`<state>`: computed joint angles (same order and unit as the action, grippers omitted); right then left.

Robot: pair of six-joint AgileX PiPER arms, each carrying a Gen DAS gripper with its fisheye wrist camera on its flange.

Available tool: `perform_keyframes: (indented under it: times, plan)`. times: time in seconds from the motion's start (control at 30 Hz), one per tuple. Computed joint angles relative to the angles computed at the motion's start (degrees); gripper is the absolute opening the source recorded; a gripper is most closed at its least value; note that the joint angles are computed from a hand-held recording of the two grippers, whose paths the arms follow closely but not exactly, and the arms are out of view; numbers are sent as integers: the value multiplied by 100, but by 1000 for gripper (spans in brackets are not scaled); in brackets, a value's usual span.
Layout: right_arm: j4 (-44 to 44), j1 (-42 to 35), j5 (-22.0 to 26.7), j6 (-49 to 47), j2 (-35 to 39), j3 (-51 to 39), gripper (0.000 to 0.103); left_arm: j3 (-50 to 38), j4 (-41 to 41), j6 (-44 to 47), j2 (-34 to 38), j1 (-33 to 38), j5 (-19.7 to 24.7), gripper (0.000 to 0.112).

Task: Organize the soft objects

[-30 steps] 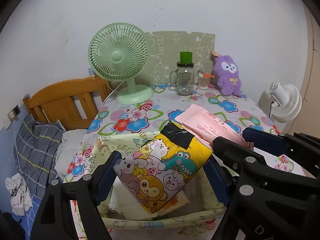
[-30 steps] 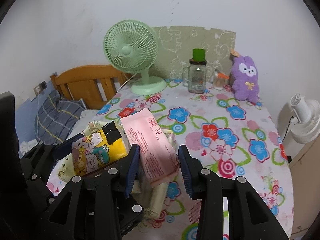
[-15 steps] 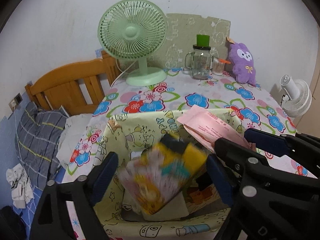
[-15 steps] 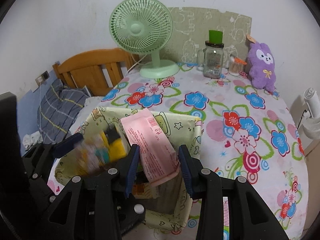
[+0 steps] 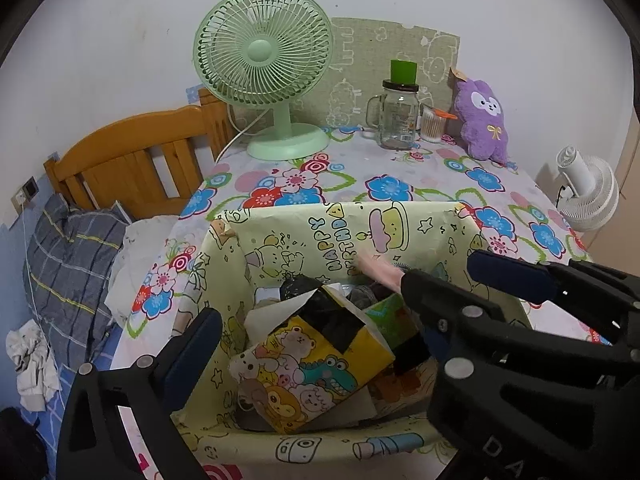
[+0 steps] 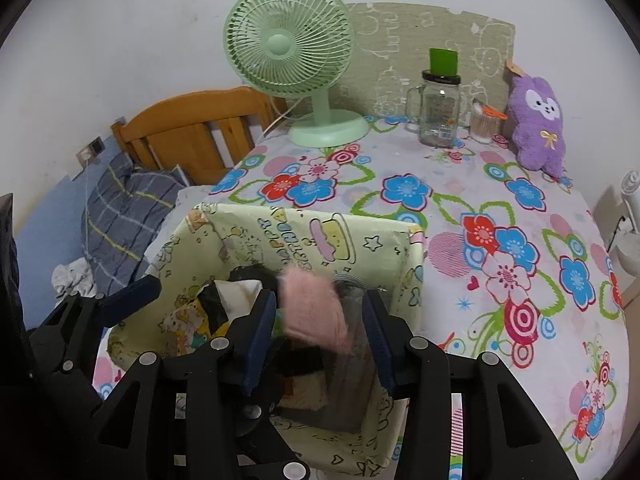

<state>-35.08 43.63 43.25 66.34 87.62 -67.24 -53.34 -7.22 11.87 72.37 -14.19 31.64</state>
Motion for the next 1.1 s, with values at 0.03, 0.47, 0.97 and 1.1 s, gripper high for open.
perform_keyframes:
  times: [0.03, 0.47, 0.97, 1.1]
  plan:
    - [1, 18, 24, -38, 4, -12, 52, 4, 3, -15, -17, 4, 14, 103]
    - [-490, 337, 455, 553, -699, 412, 81, 125, 856, -1106, -583, -631, 121, 103]
    - [-1445, 1322, 1750, 1628, -2052, 1096, 94, -9, 2669, -3374, -1162, -2260, 656, 103]
    - [-1677, 1710, 2317, 1862, -2364, 1163, 95, -112, 3203, -4006, -1263, -2811, 892, 103]
